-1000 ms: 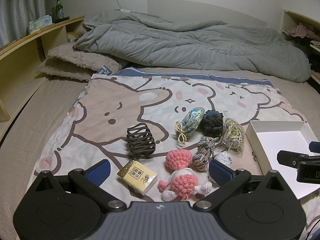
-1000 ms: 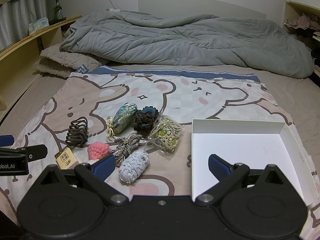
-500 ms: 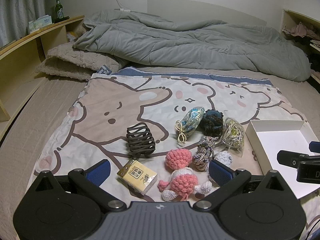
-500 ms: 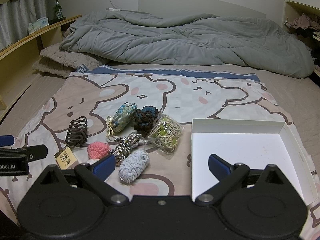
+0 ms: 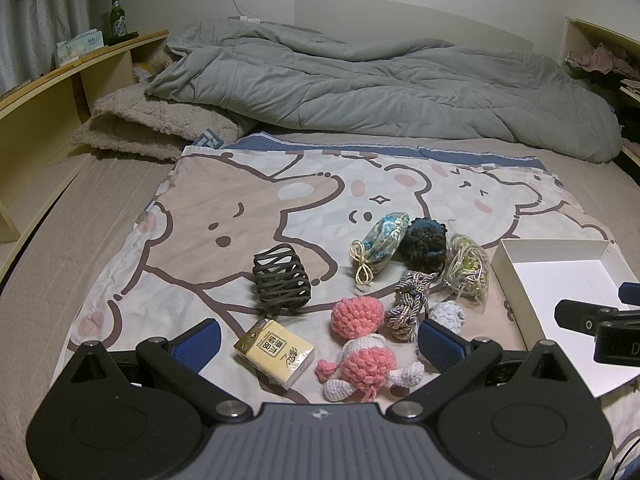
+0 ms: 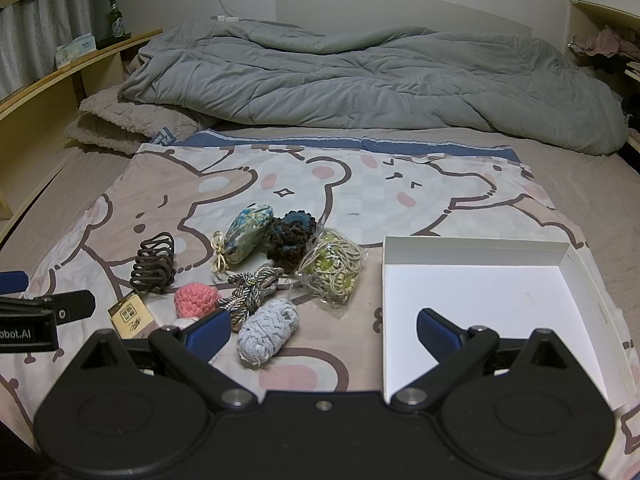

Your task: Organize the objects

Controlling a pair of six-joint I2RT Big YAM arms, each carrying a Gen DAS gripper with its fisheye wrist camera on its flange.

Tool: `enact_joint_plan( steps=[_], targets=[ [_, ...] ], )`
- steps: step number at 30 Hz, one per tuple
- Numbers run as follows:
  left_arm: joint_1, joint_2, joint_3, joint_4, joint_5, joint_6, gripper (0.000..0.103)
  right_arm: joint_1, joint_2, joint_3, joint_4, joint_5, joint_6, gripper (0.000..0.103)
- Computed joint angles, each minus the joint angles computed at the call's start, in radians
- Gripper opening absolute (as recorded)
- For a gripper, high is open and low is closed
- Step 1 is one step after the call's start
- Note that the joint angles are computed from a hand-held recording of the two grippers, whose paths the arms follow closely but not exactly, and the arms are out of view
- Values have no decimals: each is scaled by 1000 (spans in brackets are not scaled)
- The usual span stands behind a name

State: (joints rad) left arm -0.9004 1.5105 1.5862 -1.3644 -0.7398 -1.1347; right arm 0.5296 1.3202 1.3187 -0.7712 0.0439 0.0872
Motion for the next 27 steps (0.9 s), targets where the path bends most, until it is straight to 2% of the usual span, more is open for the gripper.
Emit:
enact_joint_plan(
  steps=[11, 17, 27],
  targets=[
    [0, 0, -1, 0, 2, -1, 103, 1, 1, 16, -17, 1, 0, 100],
    [0, 0, 0, 0, 2, 0, 103, -4, 1, -8, 7, -4, -6, 100],
    [0, 1, 1, -1, 3, -1, 103, -2, 1, 2, -2, -1, -4, 100]
  ],
)
